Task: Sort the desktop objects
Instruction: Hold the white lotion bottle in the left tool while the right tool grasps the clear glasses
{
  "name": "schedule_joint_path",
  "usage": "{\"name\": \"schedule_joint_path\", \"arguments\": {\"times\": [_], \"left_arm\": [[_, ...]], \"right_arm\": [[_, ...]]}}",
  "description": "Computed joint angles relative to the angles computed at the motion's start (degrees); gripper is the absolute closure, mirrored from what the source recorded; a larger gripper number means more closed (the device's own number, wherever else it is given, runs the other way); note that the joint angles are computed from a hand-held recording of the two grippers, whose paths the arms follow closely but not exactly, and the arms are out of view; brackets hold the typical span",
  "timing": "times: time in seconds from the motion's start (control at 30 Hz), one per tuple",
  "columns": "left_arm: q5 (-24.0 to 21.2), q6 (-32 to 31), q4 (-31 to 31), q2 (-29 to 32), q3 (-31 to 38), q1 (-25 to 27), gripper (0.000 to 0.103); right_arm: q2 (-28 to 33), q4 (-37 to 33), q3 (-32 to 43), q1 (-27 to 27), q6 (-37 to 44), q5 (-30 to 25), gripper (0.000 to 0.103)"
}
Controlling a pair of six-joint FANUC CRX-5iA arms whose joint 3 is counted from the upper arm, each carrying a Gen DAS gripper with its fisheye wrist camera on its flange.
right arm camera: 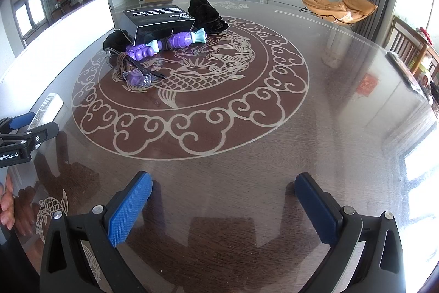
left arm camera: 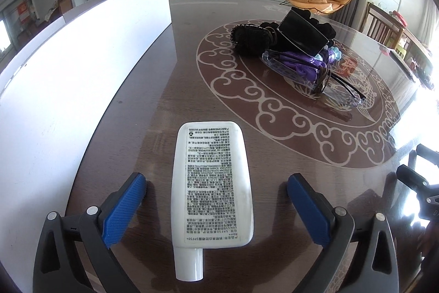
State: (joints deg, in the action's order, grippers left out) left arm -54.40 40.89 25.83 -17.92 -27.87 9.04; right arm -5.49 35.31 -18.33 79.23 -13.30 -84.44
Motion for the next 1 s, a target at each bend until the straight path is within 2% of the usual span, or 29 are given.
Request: {"name": "schedule_joint_path", "arguments": {"times": [0.57,0.7,0.8,0.87,1.0], "left_arm": [[0.6,2.7,-1.1,-0.1,0.3,0.4,0.000],[0.7,2.8,-1.1,0.0,0.4,0.4,0.000],[0.8,2.8,-1.1,0.0,0.3,0.4,0.000],[0.8,2.7,-1.1,0.0,0.3,0.4,0.000],[0.8,2.7,-1.0,-0.2,0.2,0.5,0.000]], "right_arm": [[-0.2,0.0,-0.1,-0.1,0.3,0.5,0.000],[-0.3,-3.4,2.1,-5.6,13.2,7.1,0.000],[1.3,-0.1,4.1,-8.5,22.3,10.6,0.000],[4.0,1.3,7.2,-10.7,30.3,12.3,0.000],[11.6,-3.2,17.0,-16.1,44.5,13.2,0.003]]}}
